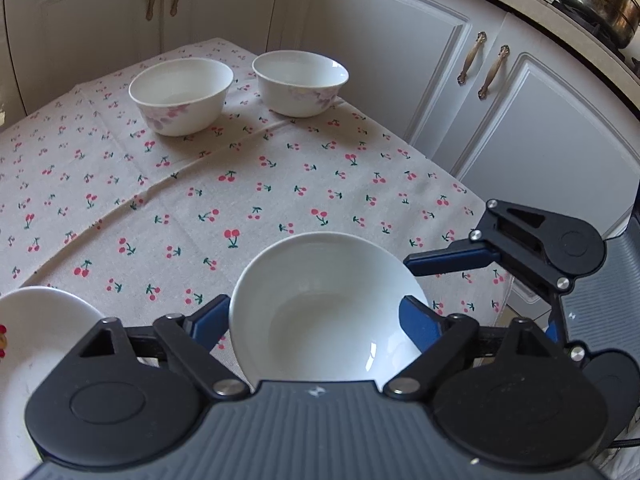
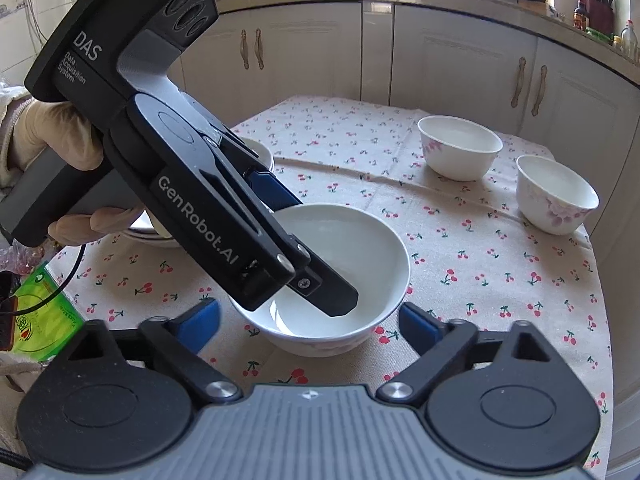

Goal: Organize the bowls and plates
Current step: 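Lift the white bowl with the left tool and carry it toward the plate stack, then lower the bowl beside the plate stack and open the left tool, then grasp the rim of another white floral bowl with the left tool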

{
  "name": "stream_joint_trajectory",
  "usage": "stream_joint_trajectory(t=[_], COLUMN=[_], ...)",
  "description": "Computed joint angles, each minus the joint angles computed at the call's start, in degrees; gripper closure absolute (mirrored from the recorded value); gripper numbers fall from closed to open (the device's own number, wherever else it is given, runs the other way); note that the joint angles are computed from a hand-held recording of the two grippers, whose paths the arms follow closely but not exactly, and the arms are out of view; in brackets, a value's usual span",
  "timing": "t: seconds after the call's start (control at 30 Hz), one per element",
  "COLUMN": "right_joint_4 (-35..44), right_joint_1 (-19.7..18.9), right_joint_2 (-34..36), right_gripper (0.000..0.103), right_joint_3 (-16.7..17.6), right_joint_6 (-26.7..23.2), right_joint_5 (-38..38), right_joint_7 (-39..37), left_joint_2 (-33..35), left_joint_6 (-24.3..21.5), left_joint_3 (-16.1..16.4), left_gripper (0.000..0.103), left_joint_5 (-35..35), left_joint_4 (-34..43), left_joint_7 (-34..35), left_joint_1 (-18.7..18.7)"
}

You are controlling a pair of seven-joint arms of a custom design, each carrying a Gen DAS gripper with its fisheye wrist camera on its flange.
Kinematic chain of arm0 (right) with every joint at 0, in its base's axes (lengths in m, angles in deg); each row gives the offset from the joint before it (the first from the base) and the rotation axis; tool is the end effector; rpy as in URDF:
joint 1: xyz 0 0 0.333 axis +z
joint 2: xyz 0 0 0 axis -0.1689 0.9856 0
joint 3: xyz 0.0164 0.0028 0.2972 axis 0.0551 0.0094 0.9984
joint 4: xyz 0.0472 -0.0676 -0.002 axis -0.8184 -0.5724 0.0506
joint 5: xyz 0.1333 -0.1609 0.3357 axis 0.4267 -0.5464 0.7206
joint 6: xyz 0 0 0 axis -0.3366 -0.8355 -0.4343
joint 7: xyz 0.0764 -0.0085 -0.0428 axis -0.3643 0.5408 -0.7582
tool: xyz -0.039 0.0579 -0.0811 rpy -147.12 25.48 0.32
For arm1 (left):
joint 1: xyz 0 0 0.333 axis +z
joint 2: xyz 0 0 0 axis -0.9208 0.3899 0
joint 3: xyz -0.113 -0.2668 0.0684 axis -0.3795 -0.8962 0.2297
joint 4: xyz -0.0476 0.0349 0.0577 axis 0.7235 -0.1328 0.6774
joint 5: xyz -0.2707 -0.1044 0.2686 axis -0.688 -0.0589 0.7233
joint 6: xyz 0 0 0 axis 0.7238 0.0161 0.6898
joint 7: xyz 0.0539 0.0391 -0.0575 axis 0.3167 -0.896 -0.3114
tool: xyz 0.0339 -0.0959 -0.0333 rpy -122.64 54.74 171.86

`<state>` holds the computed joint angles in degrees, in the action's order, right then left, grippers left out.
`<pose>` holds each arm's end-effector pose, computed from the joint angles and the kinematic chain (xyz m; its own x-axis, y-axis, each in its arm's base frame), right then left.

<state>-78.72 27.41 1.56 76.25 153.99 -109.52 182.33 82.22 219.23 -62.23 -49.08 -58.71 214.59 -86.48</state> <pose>0.3592 0.4633 0.4002 0.3473 -0.9371 -0.0360 -0.6368 -0.2075 -0.7426 0.4852 -0.3463 0.4047 -0.8141 -0.5515 0.1820 -0.5406 0.6051 -0.5845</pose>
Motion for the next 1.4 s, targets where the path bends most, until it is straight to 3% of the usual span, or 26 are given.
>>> stream_joint_trajectory(t=[0.37,0.6,0.83,0.93,1.1,1.3,1.4], right_joint_4=[-1.24,-4.42,-5.10,-4.03,-2.61,0.64,1.09], right_joint_1=[-0.41,-2.03,-4.37,-4.76,-5.67,-6.51,-7.33], right_joint_2=[-3.21,-7.49,-8.36,-7.16,-5.26,-1.87,-1.15], right_gripper=[0.000,0.000,0.000,0.000,0.000,0.000,0.000], right_joint_3=[0.87,2.13,2.85,2.54,1.04,-1.05,-2.26], right_joint_6=[-3.14,-9.45,-17.75,-20.83,-20.66,-21.98,-20.30], right_joint_5=[-4.05,-6.80,-7.56,-8.25,-9.60,-8.35,-8.53], right_joint_7=[3.91,7.48,10.58,10.66,10.68,8.34,8.15], left_joint_2=[-1.86,0.80,7.22,10.87,17.98,28.46,34.05], left_joint_6=[4.19,7.79,8.29,7.20,3.93,-3.02,-6.86], left_joint_3=[0.03,-0.13,-1.48,-1.52,-0.32,0.96,1.64], left_gripper=[0.007,0.007,0.007,0.007,0.007,0.007,0.007], left_joint_5=[-4.31,-0.04,5.12,8.82,17.81,25.60,28.56], left_joint_4=[-0.53,3.49,12.09,17.25,27.03,42.41,51.18], left_joint_7=[4.24,1.21,-1.58,-4.24,-10.58,-16.88,-18.68], left_joint_1=[-0.48,-1.29,-1.20,-1.79,-4.31,-7.19,-8.78])
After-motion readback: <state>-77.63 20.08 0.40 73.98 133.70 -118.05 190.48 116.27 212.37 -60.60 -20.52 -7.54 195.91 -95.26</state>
